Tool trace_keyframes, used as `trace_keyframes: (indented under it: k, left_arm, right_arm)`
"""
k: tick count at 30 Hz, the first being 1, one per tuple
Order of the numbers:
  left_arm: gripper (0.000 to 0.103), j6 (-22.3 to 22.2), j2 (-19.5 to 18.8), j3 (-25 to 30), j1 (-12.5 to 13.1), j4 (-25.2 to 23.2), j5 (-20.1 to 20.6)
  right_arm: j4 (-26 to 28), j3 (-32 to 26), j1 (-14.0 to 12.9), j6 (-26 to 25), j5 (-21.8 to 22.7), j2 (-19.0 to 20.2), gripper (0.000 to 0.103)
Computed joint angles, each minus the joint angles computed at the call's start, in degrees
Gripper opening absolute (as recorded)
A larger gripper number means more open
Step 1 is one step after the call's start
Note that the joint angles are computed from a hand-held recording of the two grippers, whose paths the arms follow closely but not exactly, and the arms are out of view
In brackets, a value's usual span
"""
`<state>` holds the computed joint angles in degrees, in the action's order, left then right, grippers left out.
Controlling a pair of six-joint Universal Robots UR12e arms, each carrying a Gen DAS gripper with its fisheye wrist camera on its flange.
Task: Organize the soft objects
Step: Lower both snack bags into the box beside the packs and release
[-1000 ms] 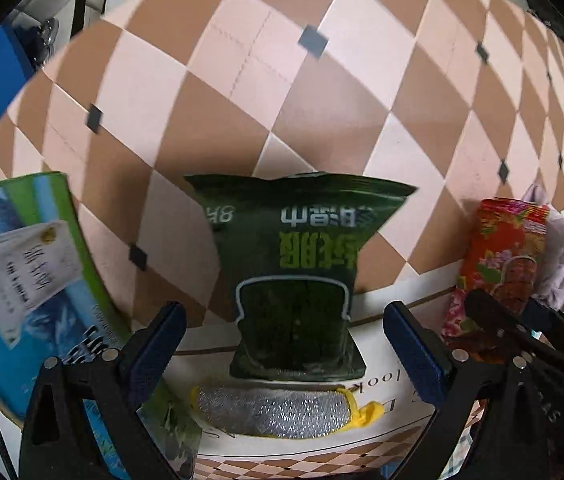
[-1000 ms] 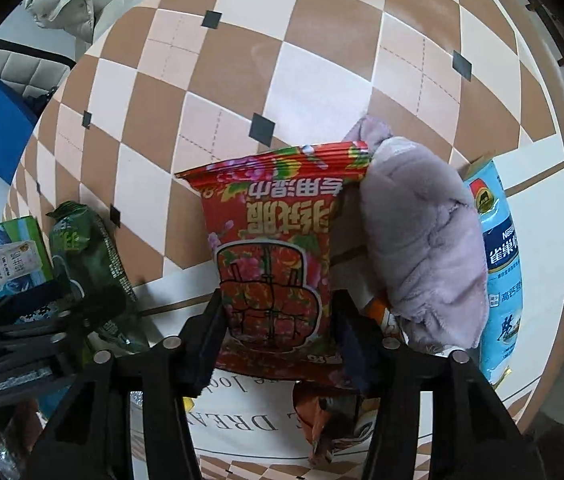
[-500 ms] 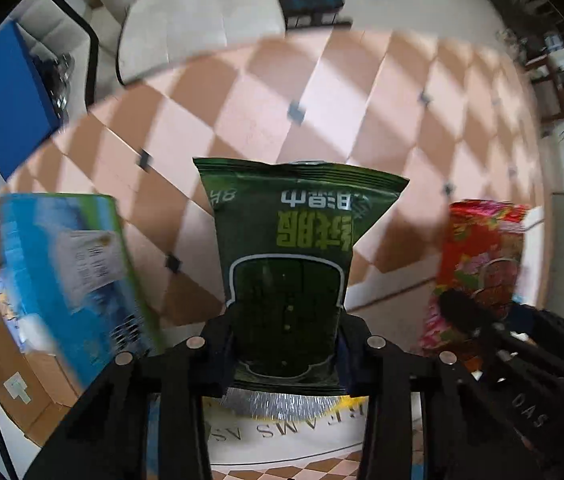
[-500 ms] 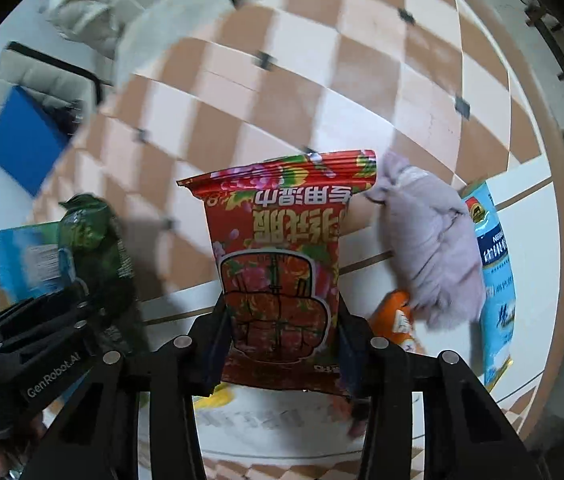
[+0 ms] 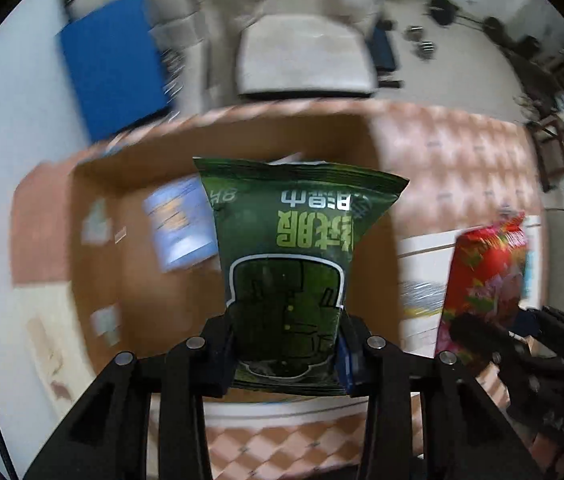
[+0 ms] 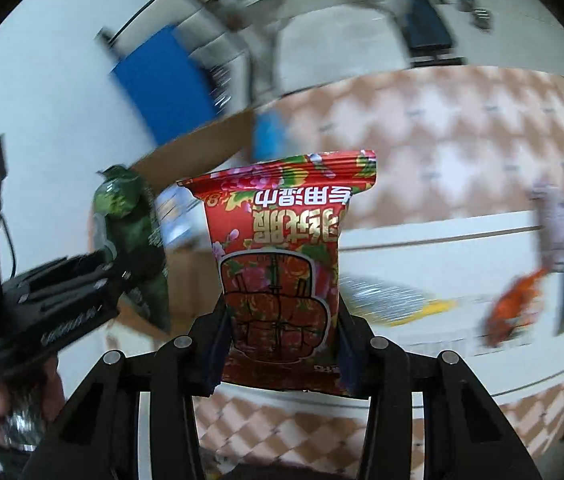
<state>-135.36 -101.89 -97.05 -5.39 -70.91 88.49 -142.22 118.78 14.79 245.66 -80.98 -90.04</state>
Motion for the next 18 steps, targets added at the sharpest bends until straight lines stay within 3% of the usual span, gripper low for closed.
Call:
trace_keyframes:
  k: [4, 10, 18]
  left_arm:
    - [0.035, -3.06, -5.09, 3.71, 3.17, -2.43, 5.06]
    - [0.036, -5.88, -10.95, 7.67, 4.69, -7.91, 9.18]
    - [0.036, -3.71, -13.35, 8.13, 4.23, -9.83, 13.8]
  right_arm:
    - [-3.12, -6.29, 2.53, -0.71, 4.5, 8.91, 0.047]
    - [-3.74, -13.64, 3.67, -0.85, 10.04, 19.18, 0.047]
    - [-0.48, -17.68, 4.46, -1.61, 11.46, 24.09, 0.047]
